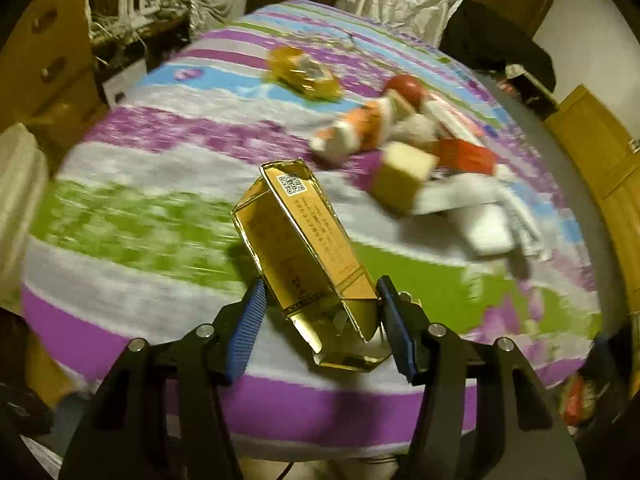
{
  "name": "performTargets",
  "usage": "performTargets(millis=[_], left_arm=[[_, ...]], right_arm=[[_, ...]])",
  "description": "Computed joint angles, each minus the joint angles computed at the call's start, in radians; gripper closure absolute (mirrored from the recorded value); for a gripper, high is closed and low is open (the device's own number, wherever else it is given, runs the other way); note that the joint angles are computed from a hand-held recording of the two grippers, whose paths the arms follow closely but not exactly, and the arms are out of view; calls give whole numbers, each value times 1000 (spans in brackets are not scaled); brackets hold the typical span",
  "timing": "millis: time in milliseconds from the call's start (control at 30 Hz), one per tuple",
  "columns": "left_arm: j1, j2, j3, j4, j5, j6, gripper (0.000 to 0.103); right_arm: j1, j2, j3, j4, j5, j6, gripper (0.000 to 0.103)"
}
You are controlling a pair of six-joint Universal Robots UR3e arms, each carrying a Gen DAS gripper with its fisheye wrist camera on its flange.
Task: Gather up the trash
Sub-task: 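Grasp the gold box with the left tool while the right tool grasps the white wrapper, then carry both items over the white bucket and open both tools to drop them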
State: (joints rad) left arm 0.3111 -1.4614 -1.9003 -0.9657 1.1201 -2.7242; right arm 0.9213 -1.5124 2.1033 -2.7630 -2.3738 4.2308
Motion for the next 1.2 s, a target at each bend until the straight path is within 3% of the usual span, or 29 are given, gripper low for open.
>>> performTargets(millis=[67,167,233,300,367,433,500,600,700,833,933,967,1100,1200], left_arm=[[29,-35,25,8,19,30,49],[63,-80,79,-19,32,80,48],[71,-121,121,-26,32,126,47],[85,-157,161,-69,12,188,45],[86,-195,178,-61,-1,225,36],[76,-204,134,49,21,217,28],[81,-204,100,110,14,200,25],[131,-176,80,77,-67,190,23],[171,-157,68,47,-132,169,20],[137,-180,36,151,-88,127,19],[114,-177,-2,232,-68,112,53],[111,-178,-1,231,-64,109,58],[117,-160,-16,237,-59,99,70],[128,-133,-23,236,-41,90,74]], right_arm=[[-101,-1,33,-166,70,-153,6],[-268,9,34,-294,191,-342,14],[-405,12,2,-279,333,-454,21],[-512,40,-42,-250,476,-536,23],[-592,99,-116,-149,566,-596,29],[-648,146,-157,-73,643,-624,51],[-680,163,-133,-88,706,-627,57],[-657,155,-55,-206,674,-586,69],[-625,97,24,-279,619,-517,73],[-591,18,115,-323,590,-449,74],[-541,-37,163,-319,549,-398,74],[-516,-61,184,-322,526,-370,74],[-415,-121,196,-279,424,-278,74],[-261,-141,118,-177,262,-197,74]])
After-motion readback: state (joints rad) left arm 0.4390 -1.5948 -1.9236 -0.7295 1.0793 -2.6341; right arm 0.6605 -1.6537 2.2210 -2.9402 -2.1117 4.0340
